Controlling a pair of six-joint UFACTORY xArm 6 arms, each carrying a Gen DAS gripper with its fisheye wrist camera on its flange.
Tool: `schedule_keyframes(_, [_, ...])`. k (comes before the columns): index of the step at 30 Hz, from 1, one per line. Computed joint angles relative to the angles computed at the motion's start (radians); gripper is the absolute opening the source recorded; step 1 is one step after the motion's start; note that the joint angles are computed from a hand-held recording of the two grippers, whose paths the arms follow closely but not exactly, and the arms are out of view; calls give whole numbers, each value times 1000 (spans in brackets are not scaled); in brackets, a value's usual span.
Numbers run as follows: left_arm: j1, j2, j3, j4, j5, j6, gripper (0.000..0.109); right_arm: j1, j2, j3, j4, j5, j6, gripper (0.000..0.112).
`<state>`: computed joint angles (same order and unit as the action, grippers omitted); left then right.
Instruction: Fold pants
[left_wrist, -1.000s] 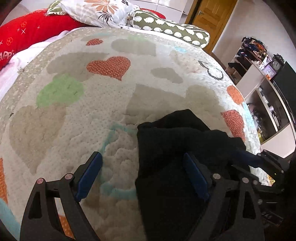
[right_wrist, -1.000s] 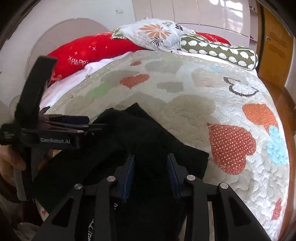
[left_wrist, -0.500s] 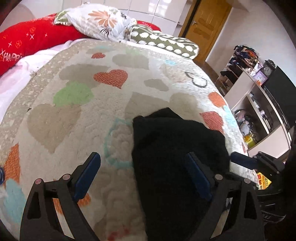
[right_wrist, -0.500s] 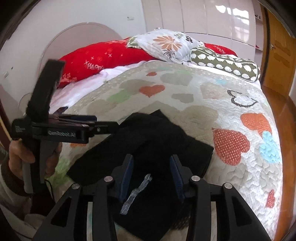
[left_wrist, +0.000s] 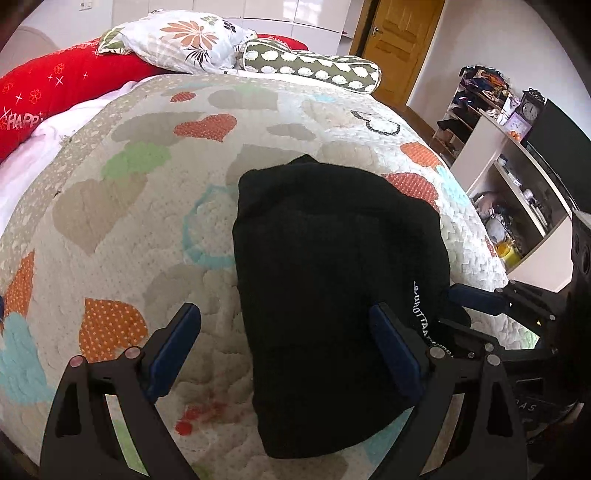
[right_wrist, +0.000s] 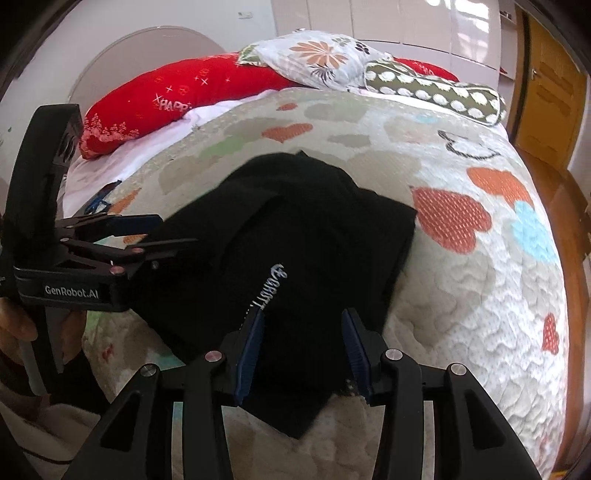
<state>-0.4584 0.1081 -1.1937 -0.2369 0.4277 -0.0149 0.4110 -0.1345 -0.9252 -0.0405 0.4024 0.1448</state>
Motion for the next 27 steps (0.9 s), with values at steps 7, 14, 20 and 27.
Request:
schedule_keyframes(7, [-11, -11, 30, 50, -22, -37, 94, -9, -26, 58, 14, -41, 27, 51])
schedule_keyframes(14, [-4, -29, 28, 13, 4, -1, 94, -32, -44, 47, 140, -34, -34, 66])
schedule_keyframes(20, [6, -31, 18, 30, 13, -25, 94, -45, -36, 26, 70, -51, 43, 66])
schedule_keyframes(27, [17, -3, -21, 54, 29, -50, 94, -47, 54, -88, -16, -8, 96, 71])
